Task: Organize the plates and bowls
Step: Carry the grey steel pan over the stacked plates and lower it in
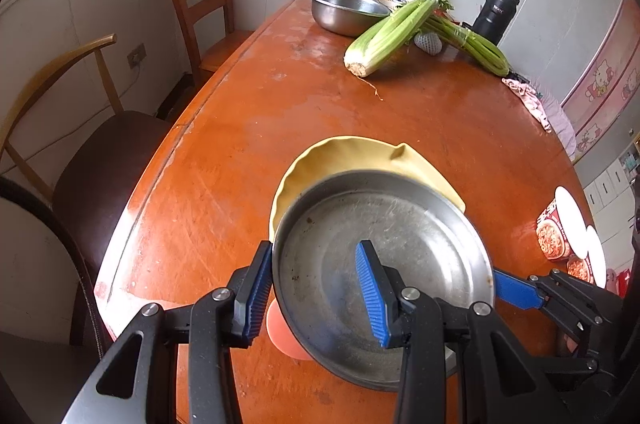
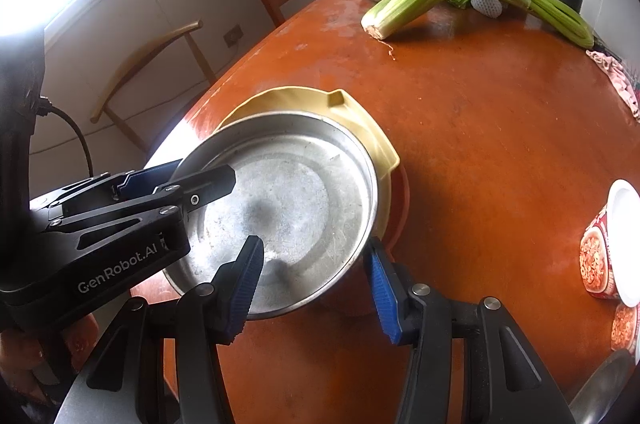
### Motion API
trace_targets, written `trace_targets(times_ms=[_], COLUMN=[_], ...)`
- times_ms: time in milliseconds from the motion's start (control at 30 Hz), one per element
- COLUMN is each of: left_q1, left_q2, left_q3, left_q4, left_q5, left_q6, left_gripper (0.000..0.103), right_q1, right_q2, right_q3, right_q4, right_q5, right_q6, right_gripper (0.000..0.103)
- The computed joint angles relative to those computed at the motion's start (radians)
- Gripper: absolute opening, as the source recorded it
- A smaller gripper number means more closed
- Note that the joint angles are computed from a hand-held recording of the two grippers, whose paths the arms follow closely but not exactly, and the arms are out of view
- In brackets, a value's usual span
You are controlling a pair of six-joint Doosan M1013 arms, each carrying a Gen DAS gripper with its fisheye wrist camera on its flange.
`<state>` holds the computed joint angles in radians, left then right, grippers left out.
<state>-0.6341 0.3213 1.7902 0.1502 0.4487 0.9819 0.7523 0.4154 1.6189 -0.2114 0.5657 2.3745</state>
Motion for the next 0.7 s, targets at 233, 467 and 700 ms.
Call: trace_targets(times_ms=[233, 467, 700], left_q1=[0.007, 0.012, 0.022], left_q2=[-0.007, -0.022, -0.035], left_q3=[0.005, 0.020, 0.035], left_q4=[0.007, 0.038, 0.020], left_q5=[-0.031, -0.047, -0.055], left_q6=[-0.008, -0.055, -0.054], left_gripper=[0.042, 0.042, 0.053], right_q1=[0.004, 0.003, 0.009], right_q2=[0.009, 0.015, 0.008], right_q3=[-0.011, -0.016, -0.009], right_q4=[-0.071, -0.109, -0.209], right_q5=[0.013, 0.015, 0.006], right_q6=[0.055, 0.090, 0.181], right_gripper=[0.054, 0.054, 0.054])
